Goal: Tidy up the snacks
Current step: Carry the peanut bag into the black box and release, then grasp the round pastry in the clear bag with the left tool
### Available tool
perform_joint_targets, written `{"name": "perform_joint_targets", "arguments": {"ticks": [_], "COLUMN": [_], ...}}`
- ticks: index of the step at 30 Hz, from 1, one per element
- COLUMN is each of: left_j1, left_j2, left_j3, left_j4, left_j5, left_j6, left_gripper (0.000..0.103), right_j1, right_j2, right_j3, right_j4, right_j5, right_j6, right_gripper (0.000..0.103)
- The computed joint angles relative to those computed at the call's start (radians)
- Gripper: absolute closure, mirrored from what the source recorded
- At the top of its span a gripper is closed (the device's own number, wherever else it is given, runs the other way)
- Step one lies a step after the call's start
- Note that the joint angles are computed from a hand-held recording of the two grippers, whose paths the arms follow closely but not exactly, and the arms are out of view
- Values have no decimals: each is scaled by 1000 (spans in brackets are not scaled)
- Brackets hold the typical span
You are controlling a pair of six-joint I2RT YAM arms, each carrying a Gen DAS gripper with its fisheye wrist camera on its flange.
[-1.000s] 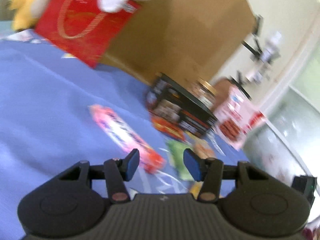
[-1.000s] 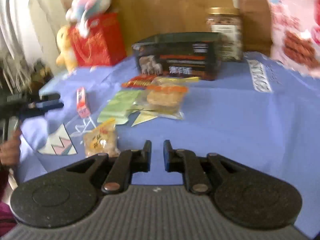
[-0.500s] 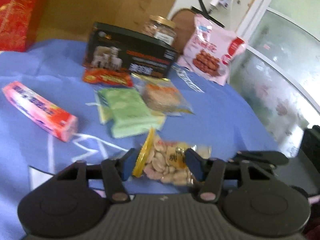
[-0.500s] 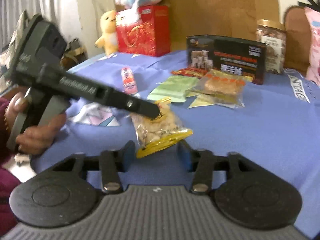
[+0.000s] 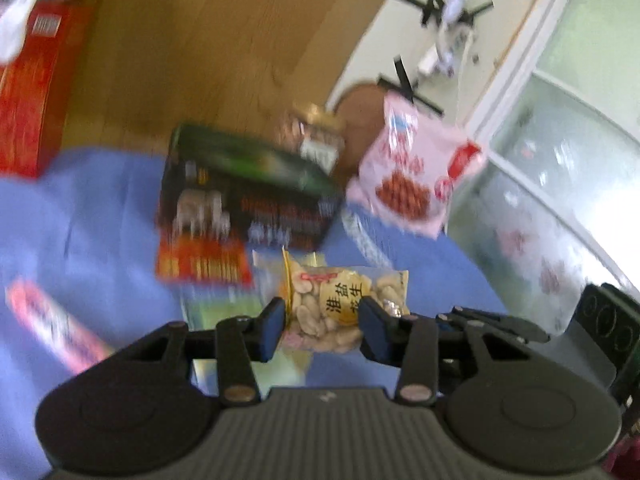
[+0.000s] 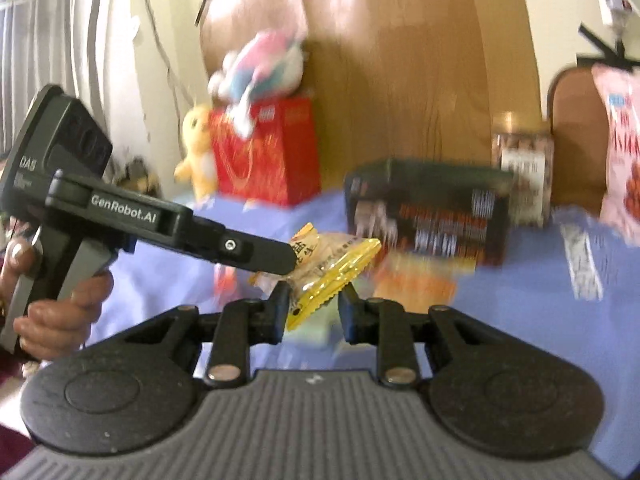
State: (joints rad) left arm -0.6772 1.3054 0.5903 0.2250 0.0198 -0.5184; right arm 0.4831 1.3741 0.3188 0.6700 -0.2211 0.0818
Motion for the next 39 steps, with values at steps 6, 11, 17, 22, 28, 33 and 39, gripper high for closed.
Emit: {"name": "perform_joint_targets", "arguments": {"ticks": [6,11,17,22,28,33,39], "left_j1": [129,174,176,182,177,132,73], "left_j2": [246,488,679,607,418,400,481], "left_j3": [264,518,717,572,291,181,232], "left_j4": [27,5,-64,57,166,201,143], "left_j5": [50,68,61,88,136,164,125], "left_j6": [49,69,59,-2,-51,-91,-114], "left_gripper": [63,63,60,58,52,52,57], "right_j1": [-99,-173,-190,-260,-370,-387,-259], "right_j2": [263,449,566,522,422,422,383], "right_j3": [242,427,464,431,348,261,184], "right_j4": [82,82,178,150,72,15,-11], "right_j5": [-18,-3,163,118,-145,-308,-205], "right_j6": [-65,-66,-39,77,327,386,339], "right_gripper": [74,73,59,48,48,48,67]}}
